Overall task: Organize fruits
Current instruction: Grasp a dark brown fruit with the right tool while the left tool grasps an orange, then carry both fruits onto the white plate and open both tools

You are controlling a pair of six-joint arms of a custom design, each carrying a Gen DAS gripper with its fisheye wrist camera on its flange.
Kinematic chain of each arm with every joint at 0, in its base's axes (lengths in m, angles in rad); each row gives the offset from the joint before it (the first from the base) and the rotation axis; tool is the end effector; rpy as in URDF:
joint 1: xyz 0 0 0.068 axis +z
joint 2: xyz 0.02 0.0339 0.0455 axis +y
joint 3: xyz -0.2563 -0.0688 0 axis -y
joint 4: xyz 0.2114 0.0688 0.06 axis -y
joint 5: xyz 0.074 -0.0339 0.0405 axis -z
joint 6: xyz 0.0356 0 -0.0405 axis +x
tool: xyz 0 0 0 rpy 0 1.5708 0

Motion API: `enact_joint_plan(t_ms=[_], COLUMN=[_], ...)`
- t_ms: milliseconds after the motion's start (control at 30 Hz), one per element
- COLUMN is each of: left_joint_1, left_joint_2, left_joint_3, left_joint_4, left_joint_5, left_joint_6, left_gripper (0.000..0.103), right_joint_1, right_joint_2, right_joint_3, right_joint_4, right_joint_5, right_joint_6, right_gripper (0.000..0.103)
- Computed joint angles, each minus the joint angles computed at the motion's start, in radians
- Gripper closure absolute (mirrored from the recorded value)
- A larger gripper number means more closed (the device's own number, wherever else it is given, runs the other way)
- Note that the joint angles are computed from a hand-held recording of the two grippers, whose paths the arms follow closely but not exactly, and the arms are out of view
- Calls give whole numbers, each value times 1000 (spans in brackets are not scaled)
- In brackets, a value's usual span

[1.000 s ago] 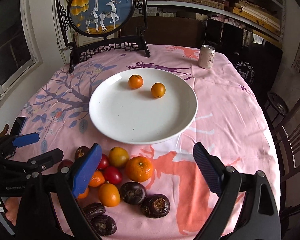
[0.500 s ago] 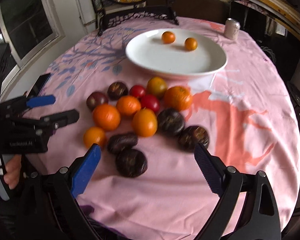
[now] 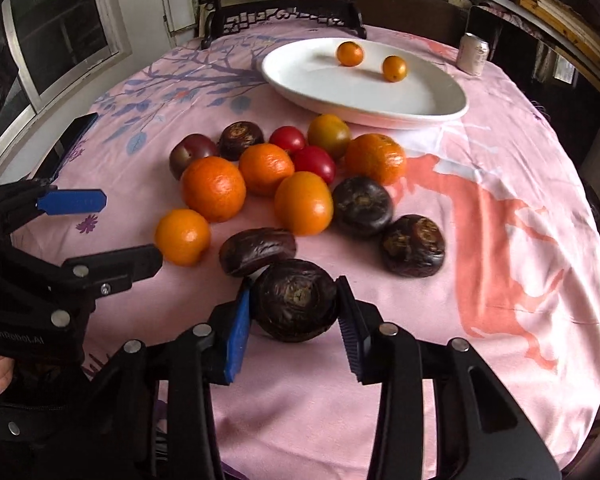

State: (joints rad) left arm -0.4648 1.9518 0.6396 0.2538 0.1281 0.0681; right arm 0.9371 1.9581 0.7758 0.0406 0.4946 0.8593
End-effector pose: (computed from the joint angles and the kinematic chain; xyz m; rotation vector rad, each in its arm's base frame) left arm 0.2491 -0.1300 0.0671 0.7402 2.5428 -0.3032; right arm 0.1890 0.2287 0.0821 0.0401 2.4987 0.0328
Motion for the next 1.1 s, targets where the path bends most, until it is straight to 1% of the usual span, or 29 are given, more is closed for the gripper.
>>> enact_joint_plan(t_ms=[133,200,233,300,333,367,400,433,467,600,833,967,1033,1100], left_joint_1=[-50,-67,-73,-76,-81,-92,-94,-93,-86,-80,-48,-27,-9,0], left_joint_2=[33,56,68,95,106,107,107,104,98,73,6,-50,-67,-79], left_joint_3=[15,31,40,70,80,73,74,73,70,39,-3,-13,9,39], left_joint_4=[16,25,29,6,1,23,24,26,27,52,56,31,-8,-45], left_joint_5=[-27,-51,-55,-41,-47,-71,-69,-58,-31,-30,-1,29,57,63], left_joint_6=[-15,-31,-41,-46,-50,-54,-51,-50,-51,-60,-59,-41,-33,-22], left_gripper=[10,12,16,37,40,45,53,57,66,66,66,66,66,66], right_joint_1=[-3,-4,-6,-10,-10,-13,-14,-16,-16,-10,-6,-20,-31,-51], right_joint_2=[-70,-88,-94,-104,-107,-111,-114,-116,-116,-114,-122,-139,-150,-164], right_joint_3=[-86,-120,-138,-158,-166,-172,-179,-182,-181,-175,-160,-149,-148,-147], right_joint_4=[3,23,39,58,63,70,78,82,82,83,70,61,66,73], right_joint_5=[32,31,27,24,24,23,21,19,18,18,18,15,11,-1], right_joint_6=[70,85,89,94,97,98,99,99,98,93,91,65,48,21], right_gripper=[62,62,62,62,62,62,62,62,62,62,62,62,62,62])
